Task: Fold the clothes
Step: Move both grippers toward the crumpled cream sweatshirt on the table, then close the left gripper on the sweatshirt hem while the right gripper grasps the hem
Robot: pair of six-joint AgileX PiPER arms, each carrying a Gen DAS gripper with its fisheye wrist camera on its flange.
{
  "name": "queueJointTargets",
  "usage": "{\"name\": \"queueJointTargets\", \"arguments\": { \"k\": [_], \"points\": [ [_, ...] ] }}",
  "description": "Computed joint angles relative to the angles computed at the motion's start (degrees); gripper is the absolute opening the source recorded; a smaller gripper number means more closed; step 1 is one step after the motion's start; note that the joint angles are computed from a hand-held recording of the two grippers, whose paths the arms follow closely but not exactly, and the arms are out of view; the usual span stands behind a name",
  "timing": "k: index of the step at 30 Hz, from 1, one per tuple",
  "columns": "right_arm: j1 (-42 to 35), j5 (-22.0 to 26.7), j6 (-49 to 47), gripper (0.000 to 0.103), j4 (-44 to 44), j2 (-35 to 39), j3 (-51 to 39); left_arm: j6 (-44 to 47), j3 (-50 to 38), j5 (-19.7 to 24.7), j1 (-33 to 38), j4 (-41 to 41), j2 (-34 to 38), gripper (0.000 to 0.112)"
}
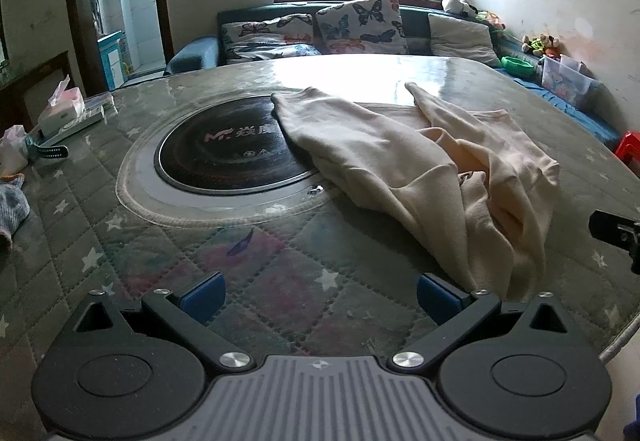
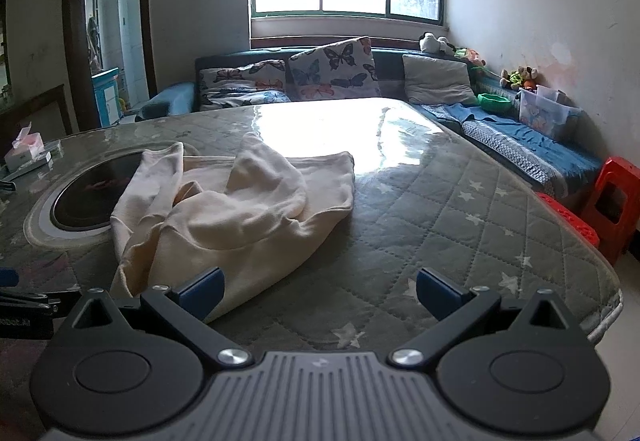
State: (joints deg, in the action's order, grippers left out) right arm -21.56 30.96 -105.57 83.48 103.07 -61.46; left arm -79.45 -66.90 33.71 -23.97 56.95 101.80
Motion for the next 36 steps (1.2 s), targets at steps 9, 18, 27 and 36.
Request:
{"name": "queueJointTargets", "arguments": {
  "k": [9, 18, 27, 36],
  "points": [
    [0.7, 0.2, 2.7, 0.103, -2.4, 0.7, -1.1, 3.4, -2.2, 0.2, 0.0, -2.3, 1.2, 0.103],
    [2.0, 1.0, 8.5, 0.102, -7.2, 3.1, -5.1, 10.5, -7.4, 0.8, 1.4, -7.2, 4.0, 0.103],
    [4.9, 2.4, 21.0, 0.094, -17.9, 7.9, -14.7, 20.4, -15.5, 2.4, 4.3, -14.5, 7.9, 0.103],
    [8.6, 10.3, 37.3, 0.075, -32.0, 17.6, -34.8, 29.8, -26.9, 4.3, 8.3, -20.6, 13.2, 0.103]
  ]
}}
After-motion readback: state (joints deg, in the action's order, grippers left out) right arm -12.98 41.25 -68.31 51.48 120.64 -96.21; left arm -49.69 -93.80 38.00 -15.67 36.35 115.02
